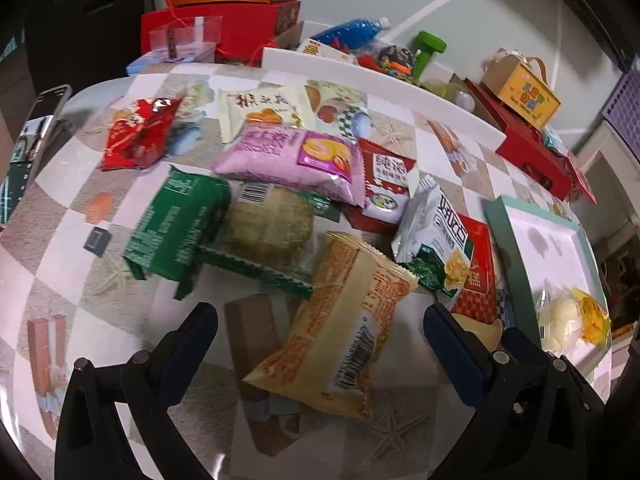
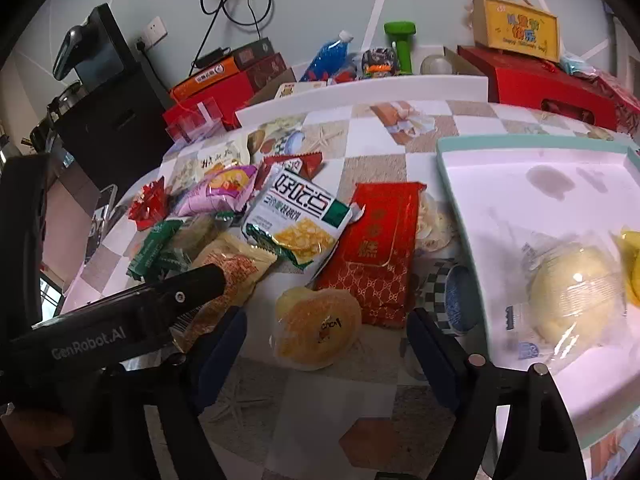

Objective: Organize snacks
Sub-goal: 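Move both tools back over the snack pile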

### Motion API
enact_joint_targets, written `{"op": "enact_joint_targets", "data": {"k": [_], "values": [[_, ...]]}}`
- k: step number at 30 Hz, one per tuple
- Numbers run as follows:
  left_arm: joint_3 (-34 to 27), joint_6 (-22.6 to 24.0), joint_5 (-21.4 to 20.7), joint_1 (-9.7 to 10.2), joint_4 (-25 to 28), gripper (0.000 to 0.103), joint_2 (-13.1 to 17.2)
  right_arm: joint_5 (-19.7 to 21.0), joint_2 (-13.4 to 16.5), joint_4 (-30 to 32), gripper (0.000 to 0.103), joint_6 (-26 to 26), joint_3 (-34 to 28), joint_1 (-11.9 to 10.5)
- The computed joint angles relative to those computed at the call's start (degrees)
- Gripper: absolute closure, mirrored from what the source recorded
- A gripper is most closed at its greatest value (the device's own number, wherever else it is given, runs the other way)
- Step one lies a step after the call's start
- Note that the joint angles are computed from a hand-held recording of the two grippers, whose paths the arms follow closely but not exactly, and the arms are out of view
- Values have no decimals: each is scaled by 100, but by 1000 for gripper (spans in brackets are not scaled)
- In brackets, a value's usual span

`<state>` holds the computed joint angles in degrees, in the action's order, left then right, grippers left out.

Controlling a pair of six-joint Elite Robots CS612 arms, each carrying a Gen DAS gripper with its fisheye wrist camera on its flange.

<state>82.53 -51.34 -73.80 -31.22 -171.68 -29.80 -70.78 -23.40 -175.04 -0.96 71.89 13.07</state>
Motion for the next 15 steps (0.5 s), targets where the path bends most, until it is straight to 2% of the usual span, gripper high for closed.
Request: {"op": "enact_joint_targets", "data": {"k": [6, 10, 15], "values": [[-83, 104, -119, 1, 14, 1, 60, -207, 26, -35, 20, -135, -20, 47], [-112, 131, -127, -3, 75, 2, 79, -153, 32, -74, 21, -148, -20, 38], [-134, 177, -112, -6, 96, 8, 90, -234, 33, -173, 32, -144, -4, 41]]}}
